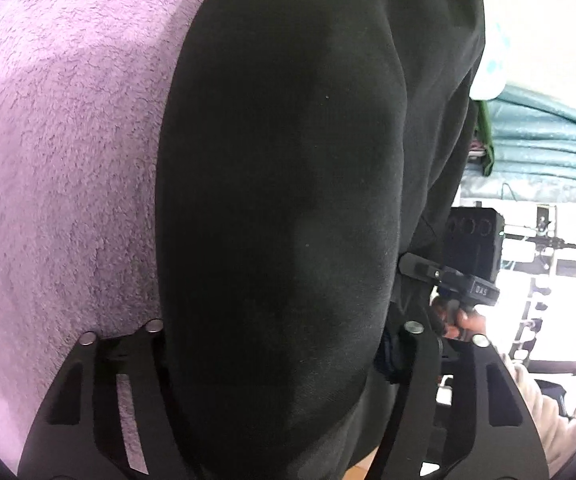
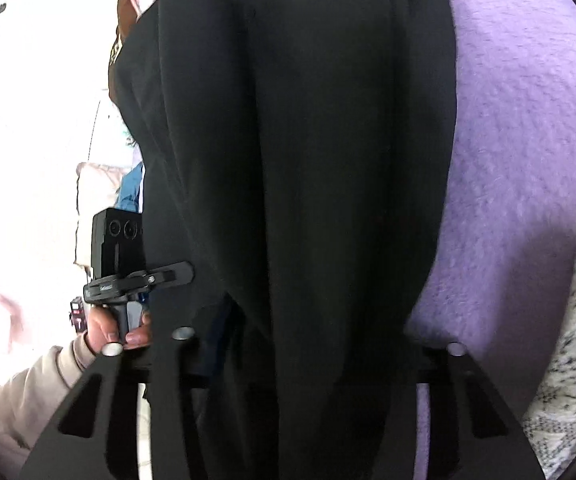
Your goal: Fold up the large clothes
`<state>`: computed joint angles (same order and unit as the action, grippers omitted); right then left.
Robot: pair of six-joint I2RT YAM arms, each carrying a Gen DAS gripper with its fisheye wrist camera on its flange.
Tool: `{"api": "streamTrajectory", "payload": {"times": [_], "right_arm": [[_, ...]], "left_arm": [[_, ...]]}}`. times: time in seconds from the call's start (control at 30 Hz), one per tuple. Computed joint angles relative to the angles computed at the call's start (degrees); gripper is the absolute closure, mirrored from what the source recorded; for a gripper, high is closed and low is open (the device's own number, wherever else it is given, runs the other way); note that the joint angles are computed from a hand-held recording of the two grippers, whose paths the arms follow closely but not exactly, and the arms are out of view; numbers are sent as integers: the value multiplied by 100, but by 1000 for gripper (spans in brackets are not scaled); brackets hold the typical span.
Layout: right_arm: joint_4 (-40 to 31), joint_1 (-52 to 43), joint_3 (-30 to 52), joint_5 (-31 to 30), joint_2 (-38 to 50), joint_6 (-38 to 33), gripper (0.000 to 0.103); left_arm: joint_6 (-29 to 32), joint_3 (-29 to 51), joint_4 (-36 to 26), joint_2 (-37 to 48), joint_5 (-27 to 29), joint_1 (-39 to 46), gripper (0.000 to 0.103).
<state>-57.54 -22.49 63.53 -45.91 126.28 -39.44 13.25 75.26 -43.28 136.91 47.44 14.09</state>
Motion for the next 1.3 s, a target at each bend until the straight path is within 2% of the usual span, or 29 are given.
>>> {"api": "streamTrajectory", "payload": {"times": [0.13,0.27,0.37,0.5,0.63,0.77,0.87,1.07,1.23,1.3], "right_arm": [[41,10,-270,-63,-131,-206,82],[308,99,-700,-228,-499,-94,85],[486,213,-1014,-299,-888,9,86],[46,-61,-940,-313,-1047,-362,87],[223,146,-1273,-477,-1426,-199,87],[-21,49,-1237,-541,-1461,-552,87],[320,301,-1635,-774,-1742,-227,87],[640,514,-2832,-906,-2673,-68,87],[714,756,-3290,-974,-3238,268,87],[704,978,-3493,-996,-3757,516,87]], "left_arm": [[-139,-11,-11,-68,47,-160,62],[-79,-58,-86,-220,118,-228,77],[-85,-140,-74,-404,103,-284,81],[-18,-287,-92,-607,191,-256,83],[83,-562,-223,-982,283,-212,84],[486,-1143,-455,-1501,472,132,84],[792,-1663,-680,-2012,473,368,84],[1818,-2532,-1435,-2789,209,1045,84],[2842,-3036,-2246,-3180,3,1855,84],[3282,-3138,-2620,-3333,-155,2221,84]]}}
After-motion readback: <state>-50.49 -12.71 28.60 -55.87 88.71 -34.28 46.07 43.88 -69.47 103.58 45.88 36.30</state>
